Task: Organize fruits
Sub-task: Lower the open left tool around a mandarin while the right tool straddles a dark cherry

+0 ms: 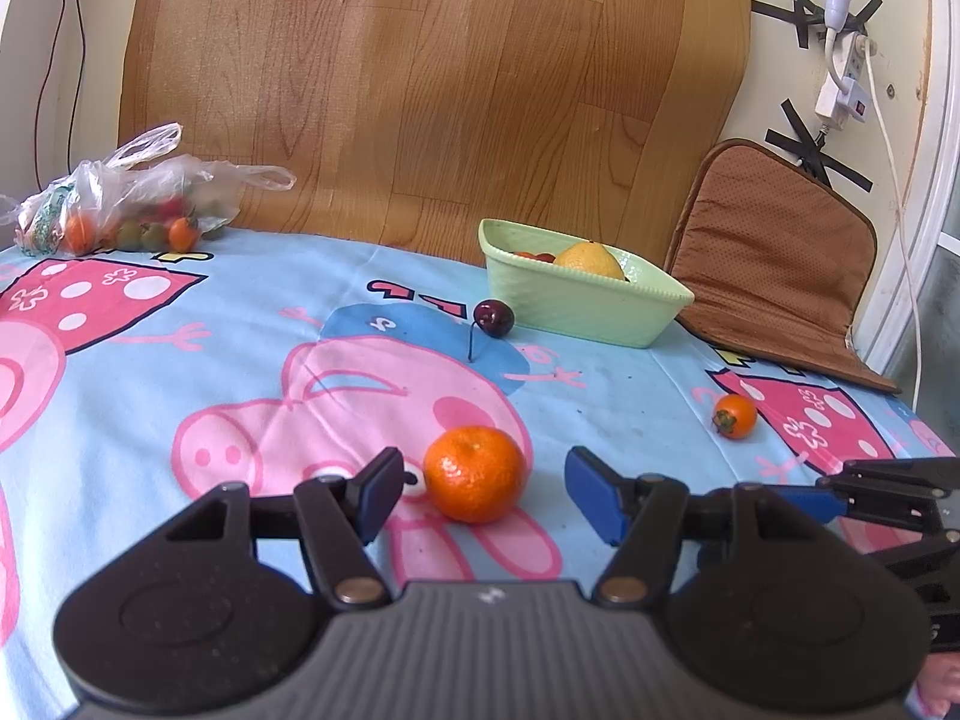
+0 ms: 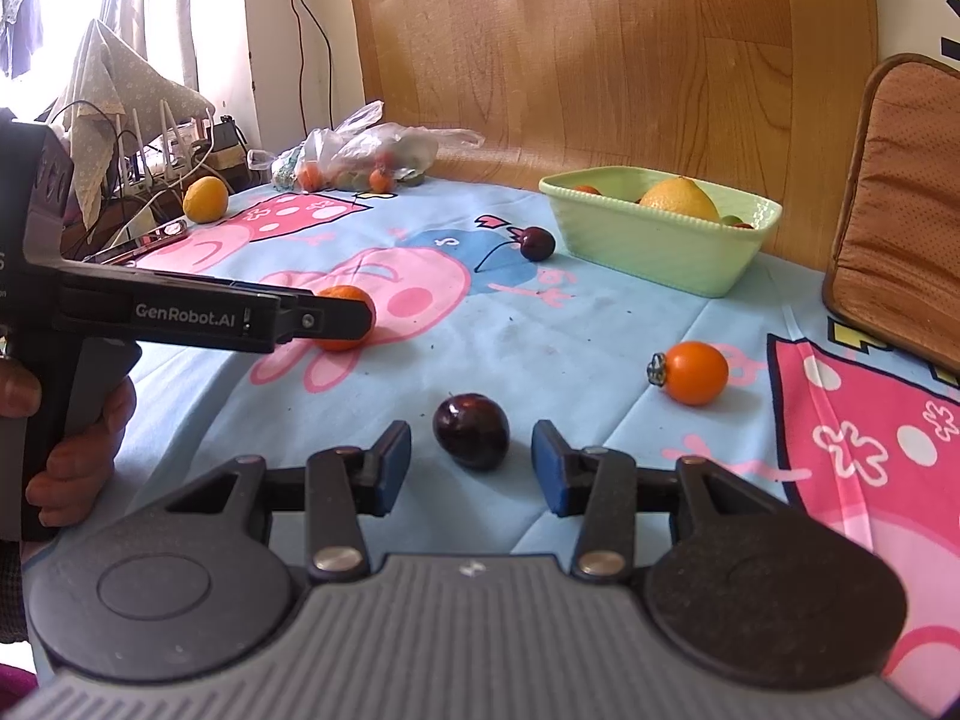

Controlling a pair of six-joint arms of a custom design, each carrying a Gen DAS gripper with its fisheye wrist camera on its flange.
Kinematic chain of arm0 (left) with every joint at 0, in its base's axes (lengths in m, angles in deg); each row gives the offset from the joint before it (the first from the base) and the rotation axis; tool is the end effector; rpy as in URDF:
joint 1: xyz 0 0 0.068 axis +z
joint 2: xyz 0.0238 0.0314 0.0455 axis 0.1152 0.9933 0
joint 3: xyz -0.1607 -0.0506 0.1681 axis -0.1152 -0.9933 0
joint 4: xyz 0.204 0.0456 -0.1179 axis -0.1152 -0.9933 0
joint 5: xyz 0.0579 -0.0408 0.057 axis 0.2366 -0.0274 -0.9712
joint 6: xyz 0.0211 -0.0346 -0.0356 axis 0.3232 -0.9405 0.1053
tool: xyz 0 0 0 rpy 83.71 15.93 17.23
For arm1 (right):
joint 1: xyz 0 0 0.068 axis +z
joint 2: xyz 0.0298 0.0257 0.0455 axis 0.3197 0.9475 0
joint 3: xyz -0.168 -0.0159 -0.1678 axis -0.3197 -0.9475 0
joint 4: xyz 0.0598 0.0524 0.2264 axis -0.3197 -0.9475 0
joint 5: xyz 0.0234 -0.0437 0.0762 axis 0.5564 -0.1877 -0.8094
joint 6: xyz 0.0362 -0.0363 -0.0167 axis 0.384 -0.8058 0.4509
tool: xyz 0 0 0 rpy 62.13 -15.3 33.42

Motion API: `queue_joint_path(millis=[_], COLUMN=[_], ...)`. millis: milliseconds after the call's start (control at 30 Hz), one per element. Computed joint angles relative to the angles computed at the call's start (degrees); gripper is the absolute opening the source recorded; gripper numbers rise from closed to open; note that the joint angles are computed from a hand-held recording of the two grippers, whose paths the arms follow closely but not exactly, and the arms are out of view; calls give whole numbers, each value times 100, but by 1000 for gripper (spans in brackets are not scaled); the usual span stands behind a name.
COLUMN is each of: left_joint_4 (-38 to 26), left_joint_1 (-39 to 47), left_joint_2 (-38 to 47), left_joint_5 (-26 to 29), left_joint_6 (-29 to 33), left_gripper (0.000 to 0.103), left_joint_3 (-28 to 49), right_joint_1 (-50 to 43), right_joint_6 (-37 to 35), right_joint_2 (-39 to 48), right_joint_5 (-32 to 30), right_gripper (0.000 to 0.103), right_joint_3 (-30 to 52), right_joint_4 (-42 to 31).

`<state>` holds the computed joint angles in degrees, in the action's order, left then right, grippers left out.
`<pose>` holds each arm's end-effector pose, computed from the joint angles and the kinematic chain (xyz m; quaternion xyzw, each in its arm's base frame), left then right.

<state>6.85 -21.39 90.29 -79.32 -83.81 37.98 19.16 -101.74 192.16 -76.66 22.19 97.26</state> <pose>0.2769 -0.1363 -0.0187 -0.0223 0.8674 -0.0979 0.4873 0.2881 0.0239 -0.0462 -0.2866 0.8108 0.2084 0.4660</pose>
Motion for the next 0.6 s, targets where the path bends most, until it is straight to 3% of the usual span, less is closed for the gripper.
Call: queue_joint_path(millis=[600], left_joint_4=[-1], left_joint_1=[-4], left_joint_2=[4], left_joint_5=[-15], left_joint_6=[5], left_gripper=[61], left_joint_3=[11], right_joint_1=[9], right_joint_6=[59], right_joint_2=[24], right_joint_5=[29], right_gripper=[48], right_joint_3=[-68], right_joint_4=[172])
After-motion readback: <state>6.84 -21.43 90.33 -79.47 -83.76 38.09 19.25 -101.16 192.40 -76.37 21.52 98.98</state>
